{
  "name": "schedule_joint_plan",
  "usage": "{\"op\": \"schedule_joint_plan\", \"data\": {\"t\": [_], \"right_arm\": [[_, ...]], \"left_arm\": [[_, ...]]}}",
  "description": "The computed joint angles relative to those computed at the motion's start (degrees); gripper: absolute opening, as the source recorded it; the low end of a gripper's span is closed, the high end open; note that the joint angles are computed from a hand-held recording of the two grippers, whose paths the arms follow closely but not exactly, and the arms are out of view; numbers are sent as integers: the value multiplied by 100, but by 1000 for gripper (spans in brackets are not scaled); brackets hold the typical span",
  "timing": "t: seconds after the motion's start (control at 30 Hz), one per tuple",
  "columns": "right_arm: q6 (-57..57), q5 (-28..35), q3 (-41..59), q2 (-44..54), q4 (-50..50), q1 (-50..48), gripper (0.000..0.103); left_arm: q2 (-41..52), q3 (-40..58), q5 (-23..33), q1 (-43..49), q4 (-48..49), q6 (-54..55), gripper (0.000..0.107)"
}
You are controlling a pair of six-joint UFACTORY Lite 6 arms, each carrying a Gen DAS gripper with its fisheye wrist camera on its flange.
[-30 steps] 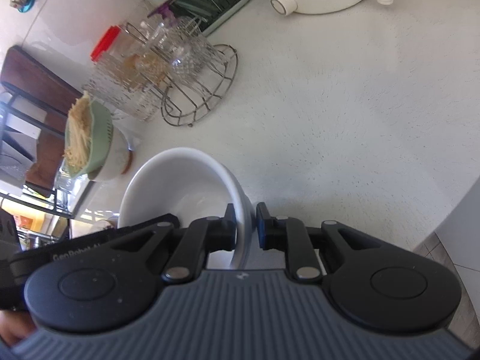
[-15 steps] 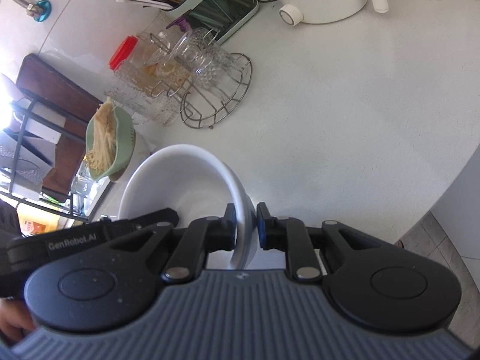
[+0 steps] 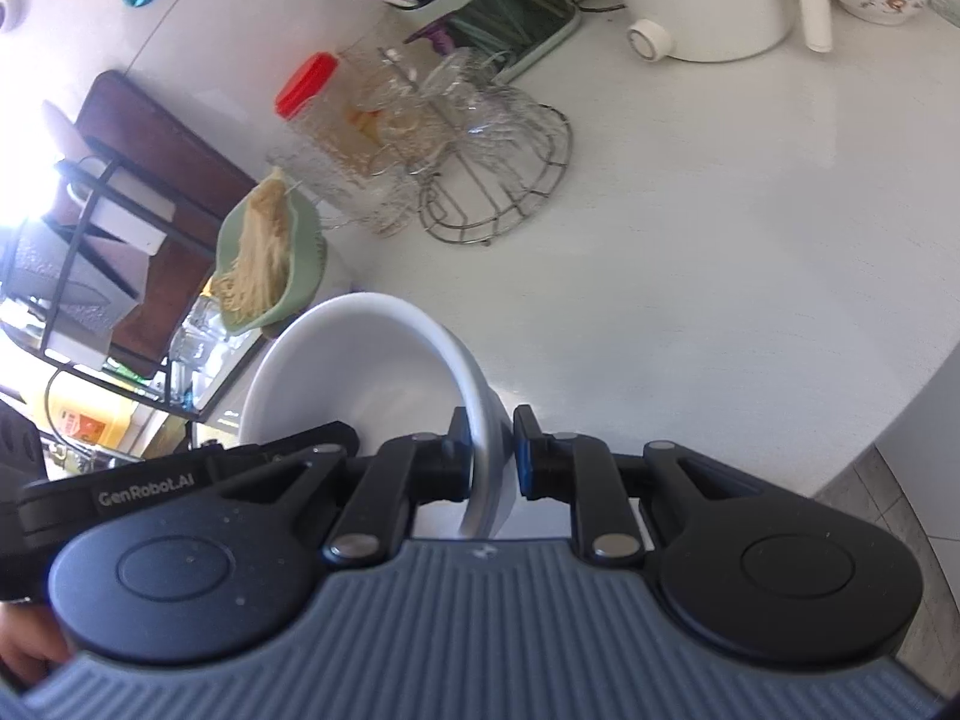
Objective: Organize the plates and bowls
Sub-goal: 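Lift and carry the nested bowls with the left gripper over the plate stack, then lower the nested bowls onto the plate stack and open the left gripper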
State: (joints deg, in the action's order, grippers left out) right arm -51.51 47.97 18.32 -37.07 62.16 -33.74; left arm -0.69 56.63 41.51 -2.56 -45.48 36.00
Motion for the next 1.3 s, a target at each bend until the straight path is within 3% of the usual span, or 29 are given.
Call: {"op": "schedule_joint_plan", "data": {"t": [0.43,0.83,1.07,1.3], "right_arm": [[400,-885,426,349,336,1926,18],[429,-1840,1045,1480,884,4153,18],[335,-2339,1545,2468,1138,5171,18],[634,-2719,1891,3094,907,5493,18]], "left_arm": [[-293,-76,330,1261,-144,230,25],[-806,-813,625,3144,-173,812,25],[-424,-933,610,3943,-255,1265,25],[161,-963,341,3945,-559,1629,25]]}}
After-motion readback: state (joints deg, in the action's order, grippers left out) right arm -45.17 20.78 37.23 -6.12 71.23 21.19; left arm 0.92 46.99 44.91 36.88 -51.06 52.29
